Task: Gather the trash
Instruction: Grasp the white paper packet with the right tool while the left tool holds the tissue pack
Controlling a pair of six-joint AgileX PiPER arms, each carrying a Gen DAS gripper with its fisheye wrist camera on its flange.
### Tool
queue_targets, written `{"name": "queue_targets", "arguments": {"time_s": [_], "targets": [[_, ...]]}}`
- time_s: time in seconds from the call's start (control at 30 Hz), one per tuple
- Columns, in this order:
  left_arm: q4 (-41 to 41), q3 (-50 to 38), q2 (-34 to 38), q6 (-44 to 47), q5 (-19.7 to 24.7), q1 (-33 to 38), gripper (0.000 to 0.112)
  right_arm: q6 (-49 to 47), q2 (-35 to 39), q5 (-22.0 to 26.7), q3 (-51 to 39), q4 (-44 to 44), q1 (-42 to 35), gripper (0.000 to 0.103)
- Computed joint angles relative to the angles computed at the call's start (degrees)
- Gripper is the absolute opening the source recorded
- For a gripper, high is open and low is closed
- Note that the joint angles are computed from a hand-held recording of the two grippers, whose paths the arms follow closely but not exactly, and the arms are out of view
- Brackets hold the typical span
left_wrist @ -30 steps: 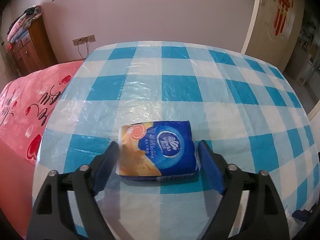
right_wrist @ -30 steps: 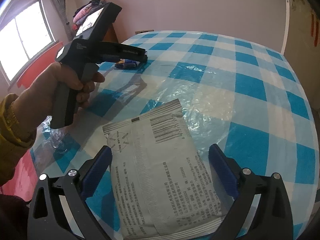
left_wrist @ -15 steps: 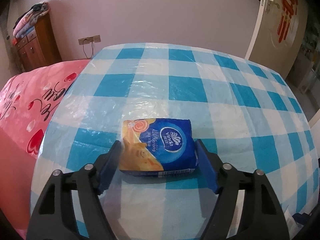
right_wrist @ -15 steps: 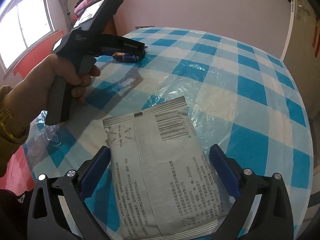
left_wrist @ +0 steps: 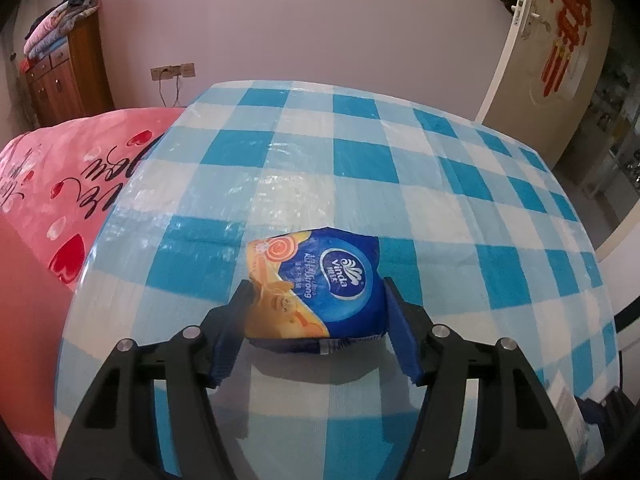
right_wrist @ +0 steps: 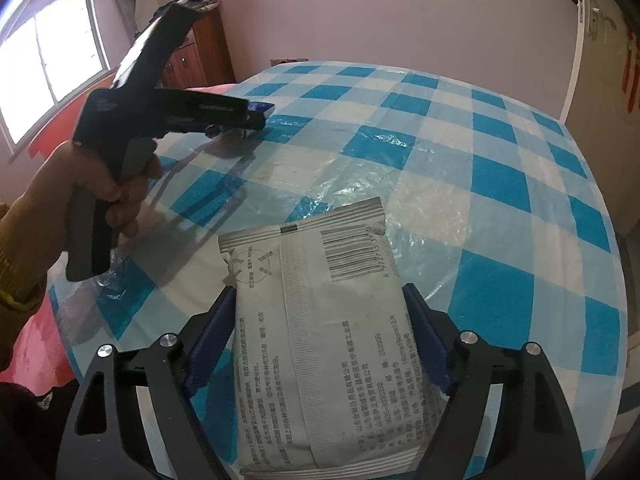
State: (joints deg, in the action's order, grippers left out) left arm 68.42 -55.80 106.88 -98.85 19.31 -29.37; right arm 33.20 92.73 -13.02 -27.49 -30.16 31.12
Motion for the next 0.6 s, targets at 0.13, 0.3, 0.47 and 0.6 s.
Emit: {"name": "queue_targets", "arguments": {"time_s": [0.13, 0.3, 0.47, 0.6], "targets": [[5.4, 3.9, -3.0, -5.9, -1.0, -0.8, 0.063, 2.9, -0.2, -1.4, 0.6, -2.5, -0.7, 0.079], [10.7, 8.8, -7.1, -12.5, -1.3, -2.2, 0.063, -3.4, -0.5, -1.5, 1.0, 5.0, 0.7, 0.077], [14.9, 13.5, -11.1, -17.7, 0.1, -4.3, 0.063, -9.7, -1.1, -2.1, 1.9, 12.5, 1.5, 0.077], [16.7, 16.8, -14.0, -20.5, 0.4, -5.8, 0.063, -4.3, -1.2, -2.6, 2.1, 8.1, -0.1, 0.077]]}}
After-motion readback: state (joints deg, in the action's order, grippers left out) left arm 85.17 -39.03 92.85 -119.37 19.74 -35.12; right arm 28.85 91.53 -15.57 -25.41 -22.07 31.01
